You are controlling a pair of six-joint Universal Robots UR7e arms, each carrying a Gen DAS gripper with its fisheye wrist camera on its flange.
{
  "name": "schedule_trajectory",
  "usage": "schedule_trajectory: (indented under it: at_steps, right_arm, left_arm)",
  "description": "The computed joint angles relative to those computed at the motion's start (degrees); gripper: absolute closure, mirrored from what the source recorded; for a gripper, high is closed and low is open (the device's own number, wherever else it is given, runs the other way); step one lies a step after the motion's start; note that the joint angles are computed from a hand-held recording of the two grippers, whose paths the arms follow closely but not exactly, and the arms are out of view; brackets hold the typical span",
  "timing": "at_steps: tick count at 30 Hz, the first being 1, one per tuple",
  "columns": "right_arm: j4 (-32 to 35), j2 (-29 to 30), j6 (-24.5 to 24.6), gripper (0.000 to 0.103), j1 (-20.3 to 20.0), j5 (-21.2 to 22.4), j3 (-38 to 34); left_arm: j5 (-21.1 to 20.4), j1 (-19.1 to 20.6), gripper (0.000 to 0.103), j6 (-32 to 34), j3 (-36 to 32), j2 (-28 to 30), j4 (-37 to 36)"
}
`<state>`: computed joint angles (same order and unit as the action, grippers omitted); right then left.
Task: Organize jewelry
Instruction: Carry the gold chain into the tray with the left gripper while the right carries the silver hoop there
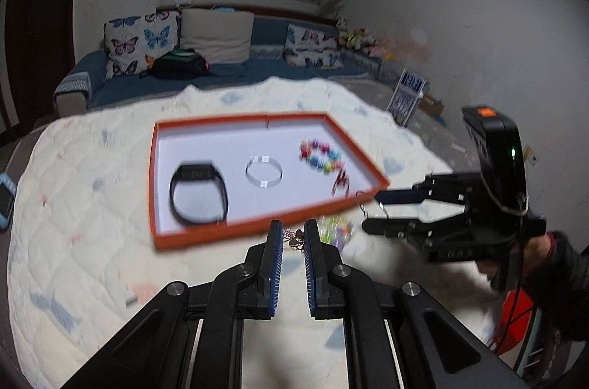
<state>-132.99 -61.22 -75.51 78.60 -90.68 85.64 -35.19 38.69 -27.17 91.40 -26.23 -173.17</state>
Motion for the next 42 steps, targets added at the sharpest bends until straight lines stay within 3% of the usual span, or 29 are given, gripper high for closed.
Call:
schedule_trajectory:
  at_steps: [6, 16, 29, 42]
  right_arm:
    - [-0.4, 1.4, 2.4, 0.050, 1.0, 1.4, -2.2]
    - [-0.8, 5.5, 5.7, 0.050, 2.0, 1.6, -6.4]
    - [1.4, 10.5, 9.2, 0.049, 2.6, -1.8, -11.0]
    - [1.3, 11.8, 9.2, 0.049, 3.0, -4.6, -11.6]
  left_arm:
    - [1.0, 1.1, 0.091, 5.5, -5.3, 0.3, 1.3]
    - [-1.0, 4.4, 0.091, 10.4, -12.8, 2.3, 2.5]
    - [-6.6, 10.6, 0.091, 6.5, -18.5, 6.1, 10.6]
    - [-8.7, 13.3, 0.090, 2.7, -20.5, 7.1, 17.4]
